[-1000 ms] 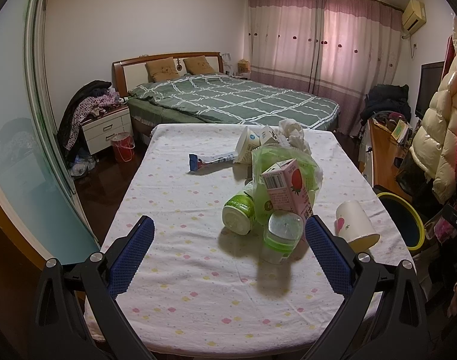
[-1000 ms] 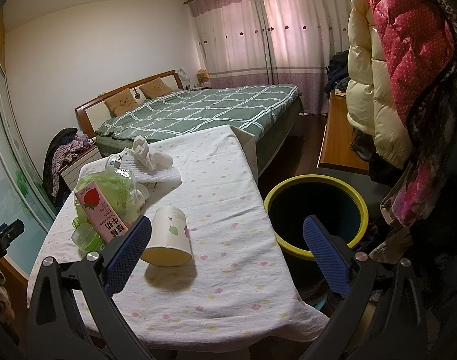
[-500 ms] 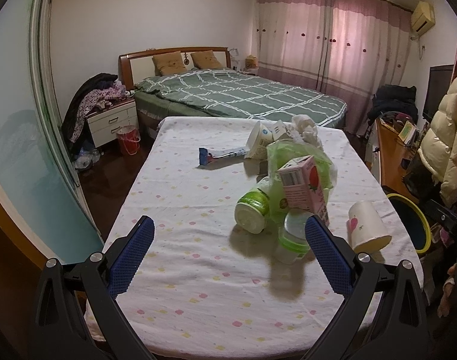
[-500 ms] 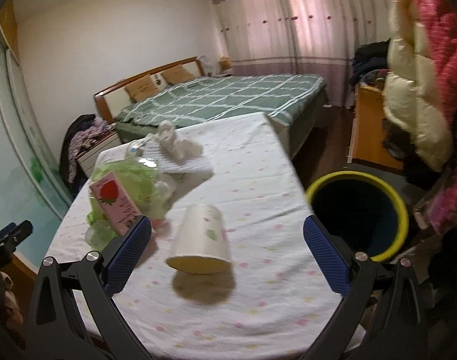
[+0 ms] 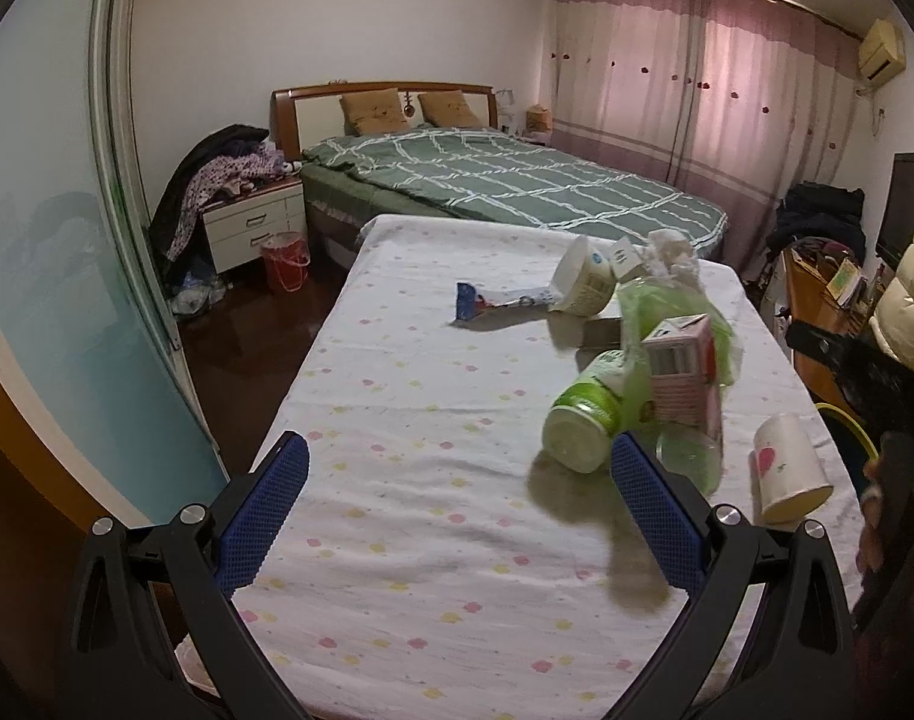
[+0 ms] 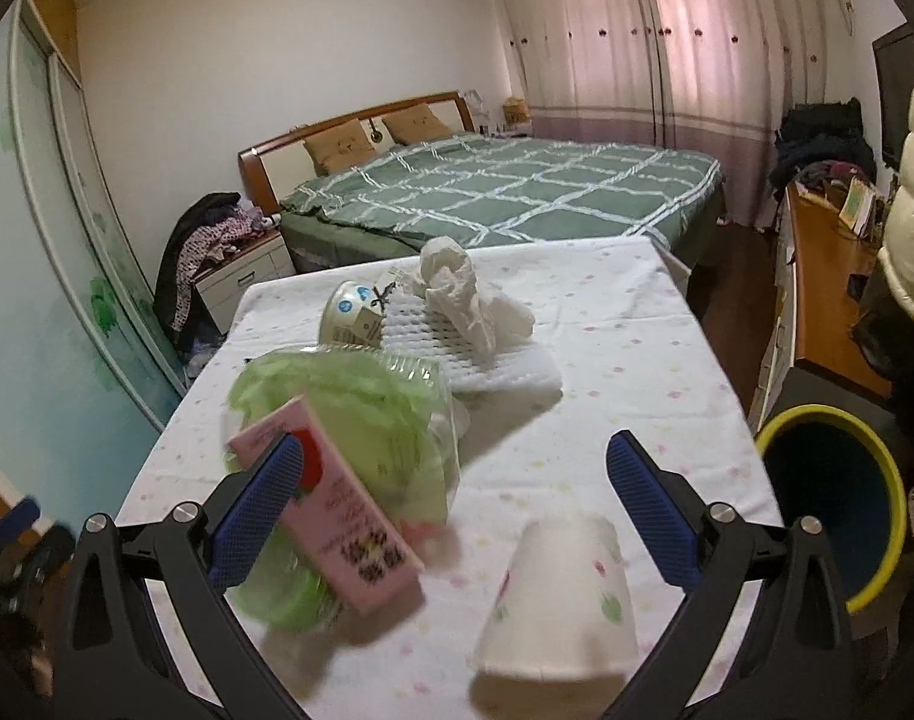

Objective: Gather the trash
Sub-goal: 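Close the right gripper on the green plastic bag, then carry the green bag with the right gripper and drop it into the yellow bin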

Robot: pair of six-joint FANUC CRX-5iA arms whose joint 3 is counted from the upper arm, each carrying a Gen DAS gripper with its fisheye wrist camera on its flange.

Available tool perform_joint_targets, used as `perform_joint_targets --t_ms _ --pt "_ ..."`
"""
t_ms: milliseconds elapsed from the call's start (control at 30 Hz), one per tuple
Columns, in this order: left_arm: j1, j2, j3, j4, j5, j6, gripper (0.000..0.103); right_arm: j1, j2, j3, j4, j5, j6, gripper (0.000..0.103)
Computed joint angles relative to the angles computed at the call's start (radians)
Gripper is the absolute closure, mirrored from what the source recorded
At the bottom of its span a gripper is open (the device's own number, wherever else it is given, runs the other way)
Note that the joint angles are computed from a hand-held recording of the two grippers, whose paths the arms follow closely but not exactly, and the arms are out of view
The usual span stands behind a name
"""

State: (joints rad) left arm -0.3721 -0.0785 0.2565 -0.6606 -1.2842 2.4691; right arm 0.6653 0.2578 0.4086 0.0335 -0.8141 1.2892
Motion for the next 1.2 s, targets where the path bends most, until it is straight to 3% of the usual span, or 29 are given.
perform_joint_targets --t_ms 367,533,633,700,833,1200 --pt "0.075 0.010 -0.022 0.062 0.039 -0.036 0.004 -0.050 0.180 0.247 -0.184 -0.179 0.087 0.008" --pt "0.099 0.021 -0.023 0.085 0.055 -0.049 0.004 -0.064 0.215 0.311 -0.261 -0.239 0.132 0.029" --pt "0.103 0.028 -0.022 0.092 0.058 -0.058 0.004 -0.077 0.226 0.335 -0.314 -0.277 0.148 0.052" --pt "0.105 0.032 -0.019 0.098 0.060 -0.063 0.004 -0.075 0.220 0.323 -0.306 -0.268 0.144 0.070" --pt "0.099 0.036 -0.014 0.098 0.055 -0.065 0.004 -0.078 0.190 0.285 -0.319 -0.239 0.149 0.092" --pt "0.076 0.035 -0.007 0.085 0.050 -0.065 0.004 -0.063 0.091 0.149 -0.207 -0.042 0.073 0.095"
